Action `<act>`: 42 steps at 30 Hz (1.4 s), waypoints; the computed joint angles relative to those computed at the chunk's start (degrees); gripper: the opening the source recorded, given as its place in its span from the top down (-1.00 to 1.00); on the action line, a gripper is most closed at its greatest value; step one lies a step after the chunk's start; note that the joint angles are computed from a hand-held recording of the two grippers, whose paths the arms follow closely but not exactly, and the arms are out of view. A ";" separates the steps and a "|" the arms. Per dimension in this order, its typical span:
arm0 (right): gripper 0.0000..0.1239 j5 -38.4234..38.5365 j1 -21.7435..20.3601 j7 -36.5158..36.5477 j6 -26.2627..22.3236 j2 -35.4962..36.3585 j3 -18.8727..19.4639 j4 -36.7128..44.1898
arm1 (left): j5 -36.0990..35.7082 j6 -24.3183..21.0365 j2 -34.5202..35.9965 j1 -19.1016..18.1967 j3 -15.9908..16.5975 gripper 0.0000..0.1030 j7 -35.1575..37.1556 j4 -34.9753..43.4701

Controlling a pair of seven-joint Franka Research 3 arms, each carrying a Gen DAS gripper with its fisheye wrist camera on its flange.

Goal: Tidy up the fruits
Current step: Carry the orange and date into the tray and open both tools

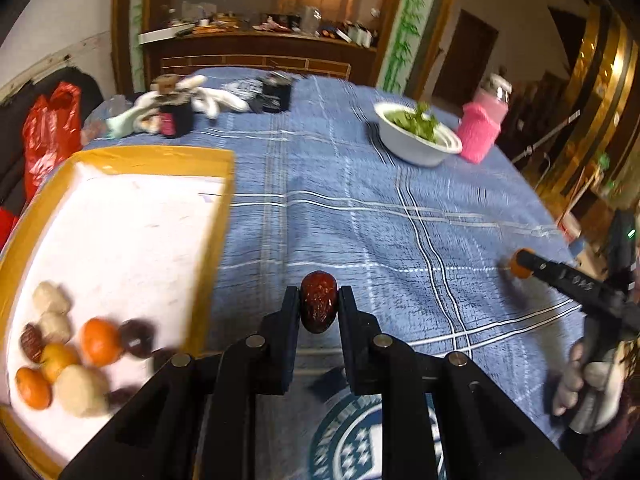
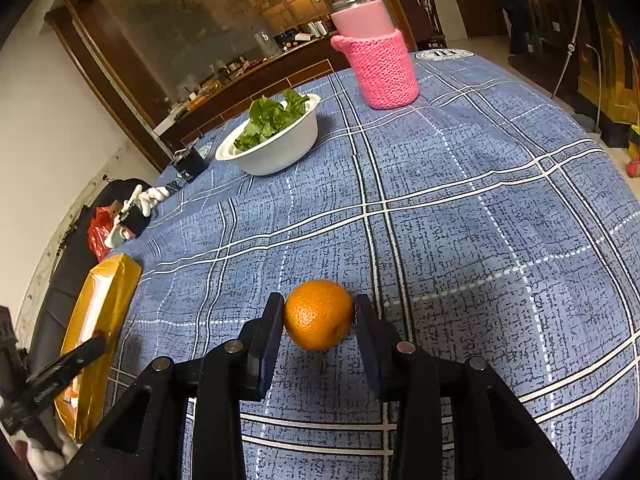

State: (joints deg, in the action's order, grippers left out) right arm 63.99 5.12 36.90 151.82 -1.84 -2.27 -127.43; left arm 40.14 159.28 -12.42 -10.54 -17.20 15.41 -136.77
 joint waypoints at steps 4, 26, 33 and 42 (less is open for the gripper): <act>0.38 -5.31 1.45 3.08 7.46 -0.75 1.51 -1.88 | -2.25 0.38 -10.33 0.59 1.32 0.65 -0.21 -7.88; 0.35 -17.06 20.60 12.43 -0.77 -1.85 10.45 2.67 | -18.44 5.59 -32.06 6.82 6.89 0.64 8.97 -30.75; 0.21 -26.38 21.60 22.29 0.50 6.54 12.12 9.05 | -21.29 7.06 -35.79 8.00 6.61 -0.14 11.57 -33.21; -0.05 -11.39 20.21 13.42 -0.53 -0.91 11.68 3.23 | -21.10 3.99 -39.95 8.84 2.12 -0.23 10.40 -32.31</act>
State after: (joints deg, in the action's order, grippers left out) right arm 52.61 25.34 50.32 151.29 -2.75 9.41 -124.20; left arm 19.04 163.27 -52.37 -1.70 -15.08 25.81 -169.08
